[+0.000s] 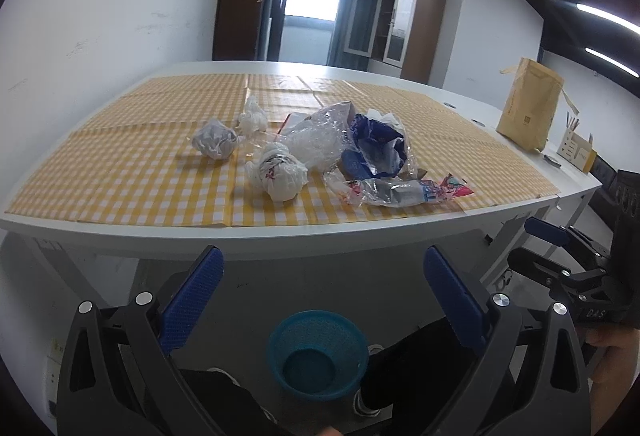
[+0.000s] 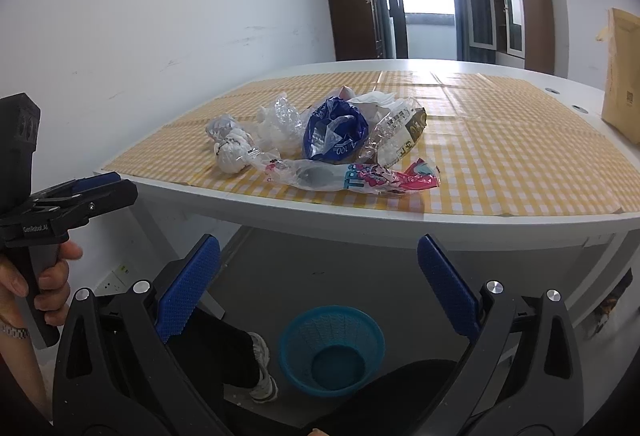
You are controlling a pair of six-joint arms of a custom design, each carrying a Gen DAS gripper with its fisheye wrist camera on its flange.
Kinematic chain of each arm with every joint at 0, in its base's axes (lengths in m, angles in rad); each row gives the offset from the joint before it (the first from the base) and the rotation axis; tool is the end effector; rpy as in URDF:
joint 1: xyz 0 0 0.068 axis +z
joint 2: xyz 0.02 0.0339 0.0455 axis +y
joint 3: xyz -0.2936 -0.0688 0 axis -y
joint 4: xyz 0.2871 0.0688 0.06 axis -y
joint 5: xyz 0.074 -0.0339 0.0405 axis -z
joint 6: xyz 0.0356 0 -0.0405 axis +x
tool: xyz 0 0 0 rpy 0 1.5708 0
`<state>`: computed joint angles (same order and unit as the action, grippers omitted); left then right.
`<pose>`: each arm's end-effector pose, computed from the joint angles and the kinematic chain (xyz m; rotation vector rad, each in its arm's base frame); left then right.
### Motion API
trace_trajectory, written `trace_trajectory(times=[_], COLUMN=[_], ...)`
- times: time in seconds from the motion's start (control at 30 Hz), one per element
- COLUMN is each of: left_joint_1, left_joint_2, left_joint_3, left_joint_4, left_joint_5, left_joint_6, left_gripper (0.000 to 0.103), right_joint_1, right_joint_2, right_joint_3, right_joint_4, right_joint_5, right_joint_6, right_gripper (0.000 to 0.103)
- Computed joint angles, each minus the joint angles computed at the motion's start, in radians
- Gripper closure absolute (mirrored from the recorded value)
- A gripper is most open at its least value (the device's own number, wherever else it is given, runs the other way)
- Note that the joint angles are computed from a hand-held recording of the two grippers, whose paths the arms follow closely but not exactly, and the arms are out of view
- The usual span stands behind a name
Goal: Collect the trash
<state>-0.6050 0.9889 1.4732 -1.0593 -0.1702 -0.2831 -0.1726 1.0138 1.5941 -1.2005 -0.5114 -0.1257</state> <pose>0.1485 -0.0953 0.4862 0.2465 2.1413 -0.3369 0.1581 -0.0099 0.5093 -0.2340 2.1130 0.3836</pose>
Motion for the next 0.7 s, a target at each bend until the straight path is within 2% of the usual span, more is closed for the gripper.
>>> trace_trajectory(times=[0.7], left_joint_1=[-0.028], left_joint_2=[-0.012], left_joint_3=[-0.015], left_joint_4=[0.040], left_joint_5=[-0.011], left_joint_6=[-0.013], left_gripper=[0.006], right_joint_1=[-0.068], right_joint_2=[0.008], right_joint_3=[0.011], right_joint_4=[-0.005], right_joint_5=[-0.038], right_joint_6=[-0.003], right_gripper=[0.009])
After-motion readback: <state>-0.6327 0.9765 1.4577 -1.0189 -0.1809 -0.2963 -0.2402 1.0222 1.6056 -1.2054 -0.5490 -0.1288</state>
